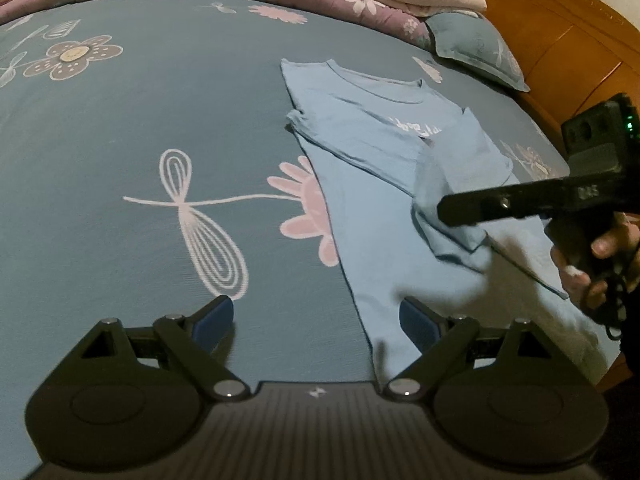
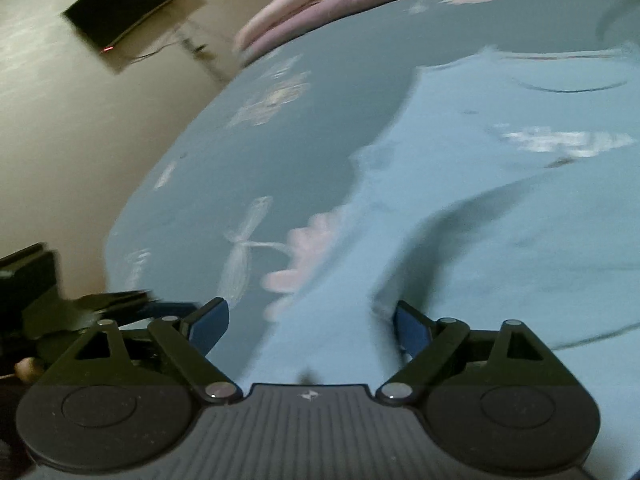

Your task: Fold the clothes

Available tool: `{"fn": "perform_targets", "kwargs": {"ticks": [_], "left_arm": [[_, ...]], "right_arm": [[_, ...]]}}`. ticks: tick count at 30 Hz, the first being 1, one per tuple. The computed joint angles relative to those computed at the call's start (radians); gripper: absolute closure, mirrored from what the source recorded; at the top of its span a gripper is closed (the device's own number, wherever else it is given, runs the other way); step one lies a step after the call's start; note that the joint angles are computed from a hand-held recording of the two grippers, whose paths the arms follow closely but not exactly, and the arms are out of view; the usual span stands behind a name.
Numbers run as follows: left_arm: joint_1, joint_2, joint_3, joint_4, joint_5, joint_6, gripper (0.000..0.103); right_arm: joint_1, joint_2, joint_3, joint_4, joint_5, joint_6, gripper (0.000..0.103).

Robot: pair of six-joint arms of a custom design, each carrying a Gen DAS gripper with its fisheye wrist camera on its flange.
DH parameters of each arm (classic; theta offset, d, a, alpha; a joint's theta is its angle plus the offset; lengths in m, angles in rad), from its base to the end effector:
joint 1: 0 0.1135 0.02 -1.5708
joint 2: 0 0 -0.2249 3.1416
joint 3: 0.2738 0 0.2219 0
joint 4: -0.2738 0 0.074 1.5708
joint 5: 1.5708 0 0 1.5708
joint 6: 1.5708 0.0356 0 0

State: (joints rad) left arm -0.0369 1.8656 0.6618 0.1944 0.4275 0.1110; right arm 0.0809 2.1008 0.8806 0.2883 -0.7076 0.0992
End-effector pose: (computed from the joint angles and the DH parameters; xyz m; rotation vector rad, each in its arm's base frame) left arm 0.2739 -0.0249 0.0608 0.3435 2.5016 -0.5198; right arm 0.3208 0.0492 0.0464 -0.2721 2.4103 0.9573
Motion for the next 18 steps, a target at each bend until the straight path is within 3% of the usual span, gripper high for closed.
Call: {"fn": "perform_targets", "kwargs": {"ticks": [3,6,11,18], "left_arm": [[0.019,0.006,-0.002,-0.003,0.011,0.017,0.013],[0.036,0.013,-0.002,-0.006,0.022,0.032,0.013],[0.052,0.010,-0.009,0.008,0.041,0.038,0.013],[0.035,-0.004,-0.021,0.045,0.037,0.025,0.013]], "right_arm": [[0.047,-0.026,0.005,-0.025,0.009,-0.001,0.009],[0.083,-0.080,-0.010,-0.065,0.107,-0.016,0.009],[0.042,-0.107,-0.042,-0.074,0.144,0.000,0.009],[-0.025,-0.094,-0.133,0.012,0.149,0.037,0.009]]}}
